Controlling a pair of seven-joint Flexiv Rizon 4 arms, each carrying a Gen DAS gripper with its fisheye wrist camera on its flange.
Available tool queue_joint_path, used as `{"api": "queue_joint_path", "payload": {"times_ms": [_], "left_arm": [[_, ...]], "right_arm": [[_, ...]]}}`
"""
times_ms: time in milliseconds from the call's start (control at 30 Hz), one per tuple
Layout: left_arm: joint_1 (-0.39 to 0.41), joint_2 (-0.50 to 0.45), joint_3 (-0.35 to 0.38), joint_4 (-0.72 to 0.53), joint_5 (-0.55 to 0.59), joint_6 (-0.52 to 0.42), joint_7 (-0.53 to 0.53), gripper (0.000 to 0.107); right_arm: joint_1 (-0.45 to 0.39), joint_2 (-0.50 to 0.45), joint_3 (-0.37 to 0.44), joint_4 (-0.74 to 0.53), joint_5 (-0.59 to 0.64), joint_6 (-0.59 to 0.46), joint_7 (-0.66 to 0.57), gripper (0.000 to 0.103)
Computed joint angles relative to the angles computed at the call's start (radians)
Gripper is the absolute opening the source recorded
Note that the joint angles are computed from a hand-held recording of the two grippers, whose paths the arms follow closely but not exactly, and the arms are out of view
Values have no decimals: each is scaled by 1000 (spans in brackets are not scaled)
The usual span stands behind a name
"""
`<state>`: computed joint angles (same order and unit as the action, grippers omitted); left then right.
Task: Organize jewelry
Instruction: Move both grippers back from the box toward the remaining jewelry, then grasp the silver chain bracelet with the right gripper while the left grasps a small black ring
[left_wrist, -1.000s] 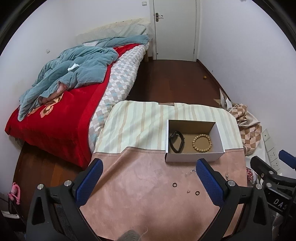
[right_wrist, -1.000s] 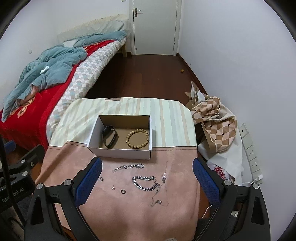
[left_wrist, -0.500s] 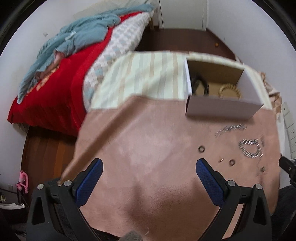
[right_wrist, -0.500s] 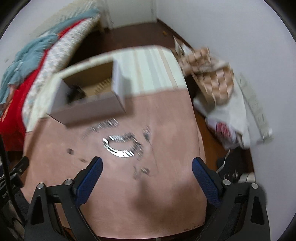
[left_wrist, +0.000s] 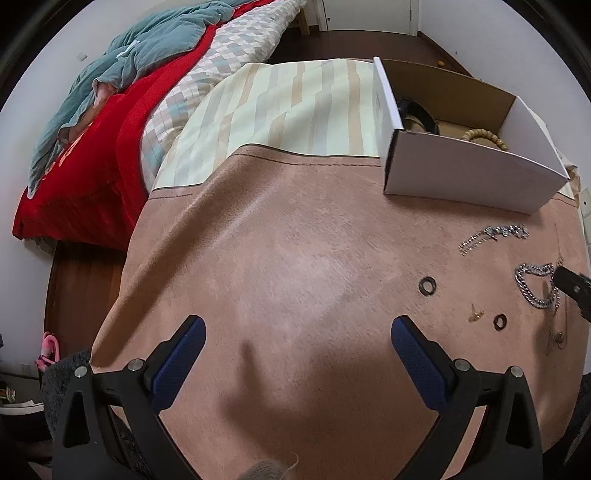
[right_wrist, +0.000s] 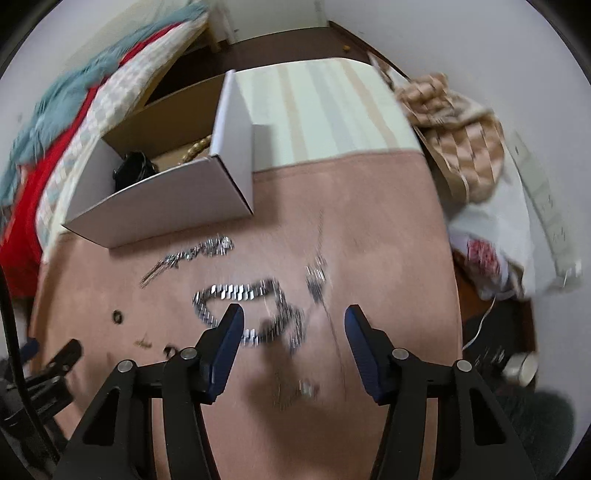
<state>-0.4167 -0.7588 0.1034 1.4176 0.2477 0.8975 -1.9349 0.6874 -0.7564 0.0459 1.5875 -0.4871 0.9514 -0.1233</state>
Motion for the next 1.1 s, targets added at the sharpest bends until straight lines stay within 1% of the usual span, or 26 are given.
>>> {"api": "queue_joint_path", "payload": {"times_ms": [33,67,133,167,200,233,267,333,367,433,533,567,633,700,767,833,867,933,1000,1067,1100], "left_arm": [[2,-3,0,-3,-1,-1,0,102],[4,-6,-1,-7,-3,-3,1,102],[5,-12,-2,-13,-5,-7,5,102],[5,-13,-4,-14,-6,-9,8,102],[7,-16,-7,-16,-10,-12,11,102],[8,-18,-9,-18,-13,-13,15,102],[10,-20,-11,-20,-16,-14,18,102],[14,-25,-18,-22,-26,-13,28,102],[19,-27,-23,-23,-34,-12,35,102],[30,-31,-36,-21,-52,2,52,102],[59,-36,-72,-11,-104,31,90,102],[68,-40,-85,-10,-126,40,105,102],[84,-52,-108,-13,-170,52,139,102],[92,-68,-123,-25,-203,59,174,102],[86,-80,-126,-40,-221,57,203,95],[75,-94,-120,-59,-227,44,227,82],[72,-99,-120,-64,-231,39,237,79],[67,-104,-118,-67,-236,35,254,63],[56,-106,-110,-68,-230,44,265,59],[47,-108,-105,-69,-224,57,276,51],[45,-109,-107,-68,-224,68,281,41]], "right_arm": [[-14,-18,16,-32,8,-23,-44,59],[-27,-45,35,-83,24,-80,-102,59],[-33,-82,50,-148,39,-143,-185,59],[-24,-91,45,-170,35,-172,-214,52],[-18,-95,38,-173,27,-156,-232,44],[-13,-100,35,-180,25,-144,-247,27],[-5,-105,29,-194,21,-156,-265,9],[10,-115,19,-214,19,-169,-276,9],[12,-115,16,-211,25,-149,-266,7],[16,-96,4,-174,31,-89,-223,4],[15,-47,-21,-84,42,53,-117,4],[15,-31,-28,-58,40,85,-92,4],[20,-6,-44,-12,31,141,-42,4],[22,3,-48,2,21,161,-18,4],[24,8,-47,8,12,161,-4,4],[20,11,-43,16,8,167,5,4],[20,9,-40,9,8,157,7,4],[16,11,-37,16,6,161,13,4],[10,8,-33,17,6,157,10,4],[4,7,-28,19,9,158,8,4],[4,6,-28,18,9,154,7,4]]}}
